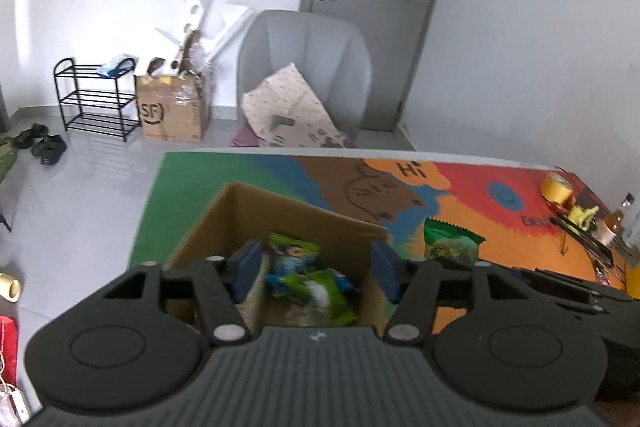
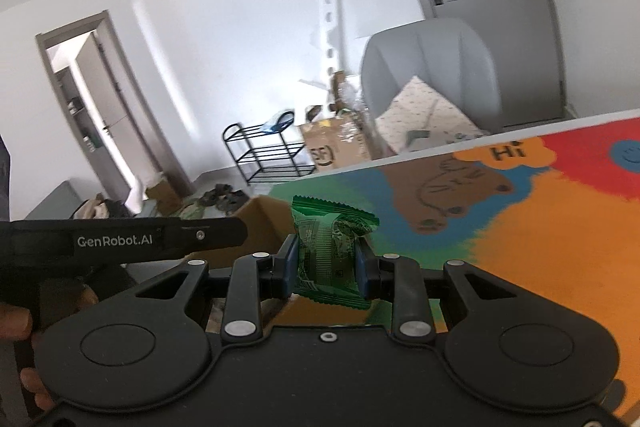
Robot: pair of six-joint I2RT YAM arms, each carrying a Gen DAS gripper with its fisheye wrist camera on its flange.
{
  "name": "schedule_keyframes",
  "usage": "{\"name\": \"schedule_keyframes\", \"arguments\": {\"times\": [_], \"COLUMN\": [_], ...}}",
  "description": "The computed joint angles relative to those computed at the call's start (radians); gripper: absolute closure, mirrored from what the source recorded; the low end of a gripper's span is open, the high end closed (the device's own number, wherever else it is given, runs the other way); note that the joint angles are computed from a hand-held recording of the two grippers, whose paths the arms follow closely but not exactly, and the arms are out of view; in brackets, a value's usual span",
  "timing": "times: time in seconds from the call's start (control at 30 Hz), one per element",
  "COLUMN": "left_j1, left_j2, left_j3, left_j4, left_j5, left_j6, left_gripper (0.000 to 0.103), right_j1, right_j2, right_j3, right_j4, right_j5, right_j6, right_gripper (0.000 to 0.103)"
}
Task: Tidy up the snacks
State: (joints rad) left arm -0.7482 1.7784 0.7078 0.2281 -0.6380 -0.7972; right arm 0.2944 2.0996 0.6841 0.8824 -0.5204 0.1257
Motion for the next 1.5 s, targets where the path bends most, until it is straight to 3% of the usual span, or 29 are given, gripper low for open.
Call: {"name": "schedule_keyframes", "arguments": {"times": [0.07, 0.27, 0.47, 0.87, 1.23, 1.33, 1.37, 1.4, 1.5], "left_j1": [0.004, 0.020, 0.039, 0.054, 0.019, 0.015, 0.012, 0.012, 0.018], "left_j2": [-0.026, -0.093, -0.127, -0.097, -0.054, -0.048, -0.050, -0.051, -0.048], "left_j3": [-0.029, -0.106, -0.153, -0.198, -0.252, -0.286, -0.303, -0.321, -0.367], "left_j4": [0.004, 0.009, 0.011, 0.101, 0.210, 0.270, 0.294, 0.322, 0.405], "left_j5": [-0.016, -0.052, -0.058, -0.031, -0.045, -0.034, -0.030, -0.021, 0.013], "left_j6": [-0.006, -0.039, -0.062, -0.059, -0.039, -0.014, -0.004, 0.011, 0.050], "left_gripper": [0.028, 0.022, 0.020, 0.017, 0.016, 0.016, 0.016, 0.016, 0.016], "right_j1": [0.018, 0.058, 0.059, -0.004, 0.080, 0.114, 0.121, 0.133, 0.174], "right_j2": [-0.004, 0.007, 0.046, 0.040, 0.141, 0.181, 0.190, 0.196, 0.181], "right_j3": [0.005, 0.023, 0.046, -0.010, 0.002, 0.016, 0.026, 0.035, 0.007], "right_j4": [-0.008, -0.008, 0.038, -0.046, -0.057, -0.055, -0.073, -0.094, -0.076], "right_j5": [0.000, -0.018, -0.107, 0.041, 0.210, 0.292, 0.299, 0.315, 0.383], "right_j6": [-0.002, 0.027, 0.085, 0.036, -0.002, -0.012, -0.007, -0.008, -0.020], "right_gripper": [0.076, 0.075, 0.051, 0.051, 0.052, 0.063, 0.077, 0.083, 0.085]}}
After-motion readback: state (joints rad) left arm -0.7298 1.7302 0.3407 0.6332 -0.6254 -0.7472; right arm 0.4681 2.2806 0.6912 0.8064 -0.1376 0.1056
